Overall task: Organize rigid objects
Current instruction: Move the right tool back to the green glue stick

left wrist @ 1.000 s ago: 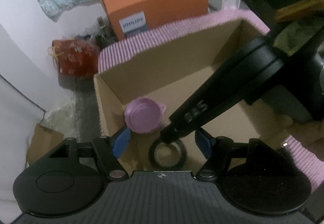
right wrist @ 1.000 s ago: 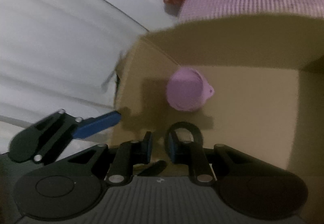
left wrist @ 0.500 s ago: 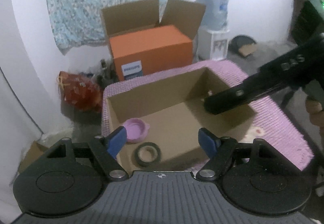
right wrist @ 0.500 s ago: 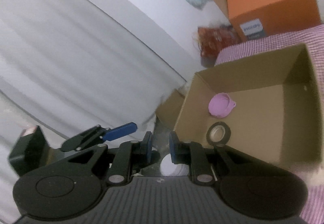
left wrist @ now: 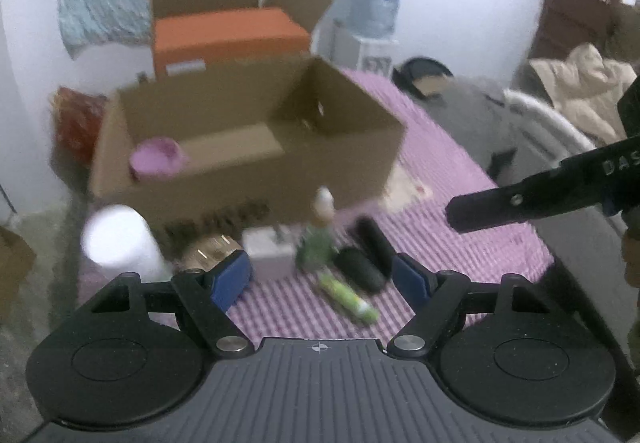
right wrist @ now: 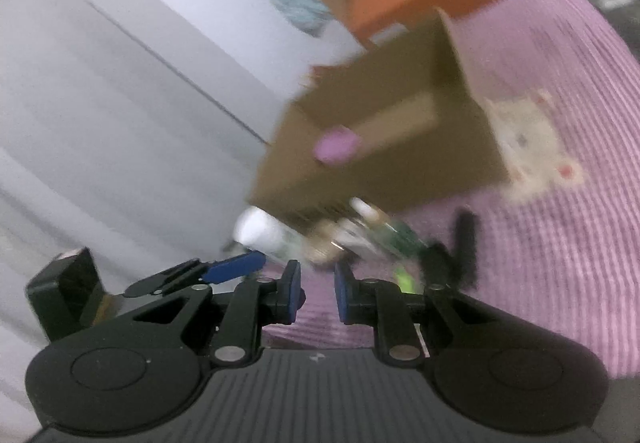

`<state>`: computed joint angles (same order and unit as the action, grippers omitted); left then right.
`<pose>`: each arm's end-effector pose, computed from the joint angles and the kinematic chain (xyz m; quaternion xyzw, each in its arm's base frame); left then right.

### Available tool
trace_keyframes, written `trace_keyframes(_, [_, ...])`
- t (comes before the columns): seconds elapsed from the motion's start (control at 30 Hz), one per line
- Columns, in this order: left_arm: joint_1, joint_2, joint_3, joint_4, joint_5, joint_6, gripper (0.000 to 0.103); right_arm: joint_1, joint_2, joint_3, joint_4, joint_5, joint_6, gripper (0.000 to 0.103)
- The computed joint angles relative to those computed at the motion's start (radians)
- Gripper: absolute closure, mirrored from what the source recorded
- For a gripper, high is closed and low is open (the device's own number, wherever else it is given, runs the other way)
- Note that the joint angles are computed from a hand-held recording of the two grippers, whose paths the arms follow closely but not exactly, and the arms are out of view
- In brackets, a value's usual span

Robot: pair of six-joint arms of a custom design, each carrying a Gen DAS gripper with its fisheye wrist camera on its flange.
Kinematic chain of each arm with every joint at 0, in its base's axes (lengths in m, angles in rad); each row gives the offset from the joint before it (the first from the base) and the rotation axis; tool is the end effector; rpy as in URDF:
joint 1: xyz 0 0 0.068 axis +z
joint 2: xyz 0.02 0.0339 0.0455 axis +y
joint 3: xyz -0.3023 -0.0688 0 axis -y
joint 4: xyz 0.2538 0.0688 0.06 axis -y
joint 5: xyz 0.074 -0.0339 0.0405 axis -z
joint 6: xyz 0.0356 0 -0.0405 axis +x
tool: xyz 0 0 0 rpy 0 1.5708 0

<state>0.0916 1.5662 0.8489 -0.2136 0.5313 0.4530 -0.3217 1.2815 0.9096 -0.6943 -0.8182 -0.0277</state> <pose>0.3122 0.0106 0.2102 0.2458 0.8862 -0.1584 0.3593 0.2355 -0.0511 0.2808 0.0319 0.8934 0.3395 0.2925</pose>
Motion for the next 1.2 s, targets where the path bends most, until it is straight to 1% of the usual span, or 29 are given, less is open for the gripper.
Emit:
trace_keyframes(0.13, [-0.058,0.067,-0.052,0.095,-0.036,-0.018,0.026,0.005,0.028,-0.068,0.054,0.070,-0.009,0.083])
trace_keyframes(0.17, [-0.069,0.083,-0.058,0.101,-0.043,-0.023,0.028,0.018,0.045,-0.079,0.080,0.086,0.000,0.083])
trace_keyframes(0.2, [-0.077,0.101,-0.051,0.084,-0.053,-0.028,0.029,0.032,0.062,-0.087,0.102,0.102,0.007,0.083])
trace_keyframes(0.23, [-0.087,0.118,-0.048,0.083,-0.060,-0.031,0.030,0.026,0.058,-0.094,0.088,0.103,-0.014,0.083])
trace_keyframes(0.3, [-0.099,0.146,-0.039,0.081,-0.071,-0.036,0.031,0.052,0.092,-0.108,0.135,0.123,-0.004,0.083])
trace_keyframes(0.4, [-0.113,0.182,-0.024,0.084,-0.080,-0.038,0.034,0.100,0.160,-0.109,0.202,0.161,0.021,0.083])
trace_keyframes(0.57, [-0.130,0.209,-0.019,0.079,-0.090,-0.028,0.044,0.168,0.253,-0.094,0.262,0.230,0.046,0.083])
trace_keyframes(0.7, [-0.128,0.235,-0.002,0.065,-0.088,-0.026,0.046,0.201,0.299,-0.093,0.299,0.267,0.061,0.083])
trace_keyframes(0.77, [-0.126,0.243,0.005,0.059,-0.086,-0.025,0.046,0.211,0.316,-0.091,0.306,0.277,0.071,0.083])
trace_keyframes(0.87, [-0.125,0.256,0.014,0.052,-0.083,-0.027,0.047,0.217,0.328,-0.092,0.320,0.263,0.087,0.083])
trace_keyframes(1.0, [-0.120,0.270,0.027,0.034,-0.087,-0.024,0.048,0.216,0.349,-0.071,0.290,0.219,0.093,0.083])
trace_keyframes(1.13, [-0.121,0.272,0.023,0.043,-0.099,-0.025,0.053,0.233,0.354,-0.065,0.297,0.236,0.101,0.083])
trace_keyframes(1.2, [-0.124,0.274,0.025,0.046,-0.101,-0.034,0.054,0.244,0.356,-0.065,0.307,0.244,0.108,0.084])
